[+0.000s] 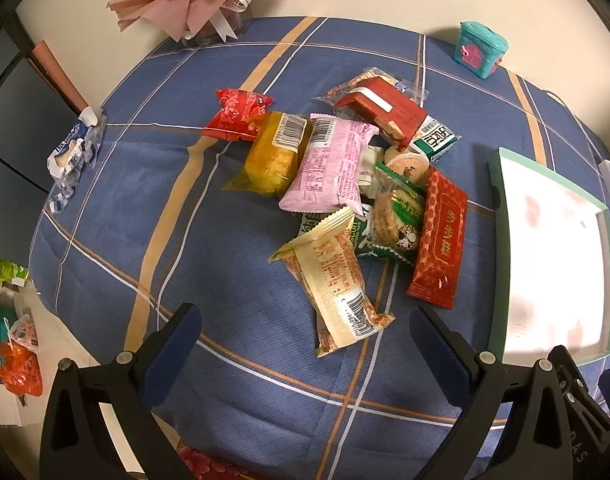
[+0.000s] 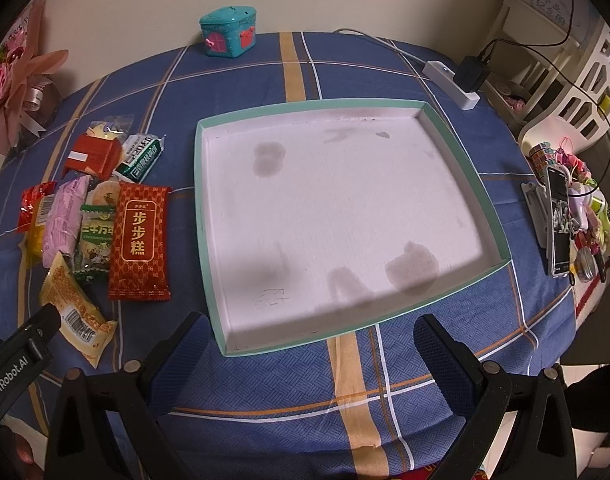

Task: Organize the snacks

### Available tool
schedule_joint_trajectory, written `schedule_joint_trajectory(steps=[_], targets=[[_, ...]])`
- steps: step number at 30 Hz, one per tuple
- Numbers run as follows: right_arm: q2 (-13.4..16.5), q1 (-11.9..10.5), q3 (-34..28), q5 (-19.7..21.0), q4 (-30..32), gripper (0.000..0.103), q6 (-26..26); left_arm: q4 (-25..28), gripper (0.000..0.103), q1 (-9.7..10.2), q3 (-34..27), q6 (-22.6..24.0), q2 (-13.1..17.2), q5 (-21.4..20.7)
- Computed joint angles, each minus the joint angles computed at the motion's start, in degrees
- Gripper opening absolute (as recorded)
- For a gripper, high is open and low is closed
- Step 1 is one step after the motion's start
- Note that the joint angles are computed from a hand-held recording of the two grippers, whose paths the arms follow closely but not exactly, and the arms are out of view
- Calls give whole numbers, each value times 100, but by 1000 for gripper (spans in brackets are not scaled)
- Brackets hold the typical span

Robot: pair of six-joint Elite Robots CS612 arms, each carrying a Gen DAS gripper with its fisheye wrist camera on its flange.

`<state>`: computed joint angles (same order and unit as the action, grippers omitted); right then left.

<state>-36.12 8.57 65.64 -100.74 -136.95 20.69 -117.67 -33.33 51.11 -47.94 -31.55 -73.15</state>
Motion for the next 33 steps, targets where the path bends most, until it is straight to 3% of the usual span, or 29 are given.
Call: schedule_joint_trajectory(steps=[33], targets=[[16,20,-6,-18,29,103,-8,-236,103,-3,80,104,-17,-30]])
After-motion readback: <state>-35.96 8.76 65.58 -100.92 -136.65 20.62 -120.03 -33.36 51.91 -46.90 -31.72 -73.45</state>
